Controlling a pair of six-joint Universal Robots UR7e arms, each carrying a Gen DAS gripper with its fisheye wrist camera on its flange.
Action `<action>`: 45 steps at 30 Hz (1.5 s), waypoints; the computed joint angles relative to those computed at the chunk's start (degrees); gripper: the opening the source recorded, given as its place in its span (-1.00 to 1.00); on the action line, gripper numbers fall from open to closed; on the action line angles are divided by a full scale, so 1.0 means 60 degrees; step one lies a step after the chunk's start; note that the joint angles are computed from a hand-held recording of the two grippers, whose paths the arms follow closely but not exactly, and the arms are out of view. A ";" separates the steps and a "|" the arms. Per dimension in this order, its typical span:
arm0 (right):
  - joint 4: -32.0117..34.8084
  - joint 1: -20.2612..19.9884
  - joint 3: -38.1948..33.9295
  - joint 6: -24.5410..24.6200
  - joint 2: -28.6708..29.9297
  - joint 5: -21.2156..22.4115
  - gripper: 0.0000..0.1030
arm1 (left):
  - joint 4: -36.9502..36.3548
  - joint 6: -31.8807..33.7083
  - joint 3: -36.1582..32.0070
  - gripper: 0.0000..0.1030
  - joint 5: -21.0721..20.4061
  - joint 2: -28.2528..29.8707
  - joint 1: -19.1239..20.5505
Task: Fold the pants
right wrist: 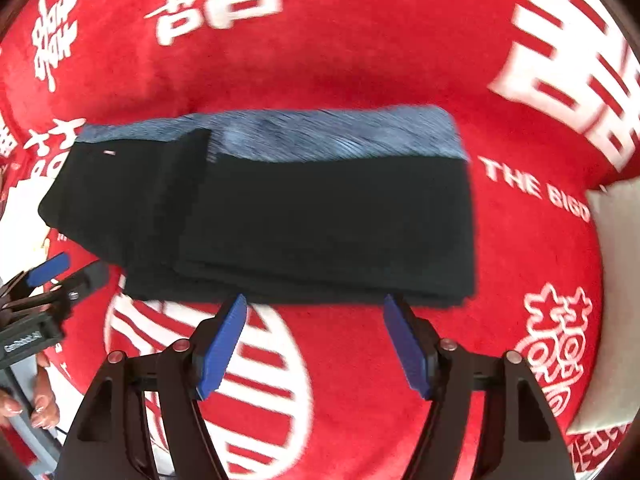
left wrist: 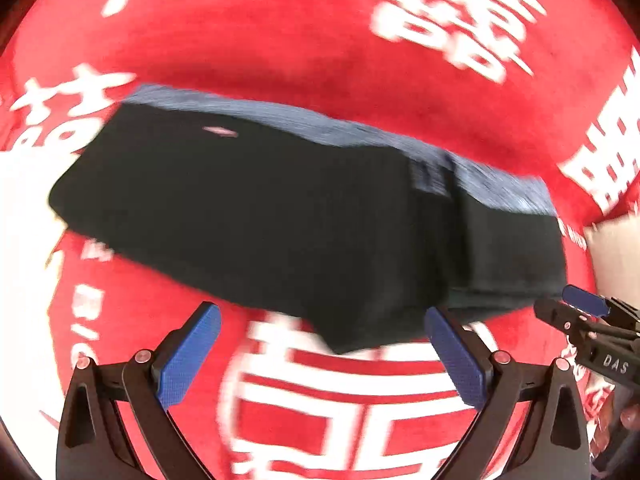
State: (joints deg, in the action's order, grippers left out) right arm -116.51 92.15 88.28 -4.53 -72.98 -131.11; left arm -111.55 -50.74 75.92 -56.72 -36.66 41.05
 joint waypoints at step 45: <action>-0.1243 0.0550 -0.0412 -0.0519 0.1367 0.0422 0.73 | -0.3898 -0.0933 0.1710 -0.45 0.0642 -0.1146 0.1947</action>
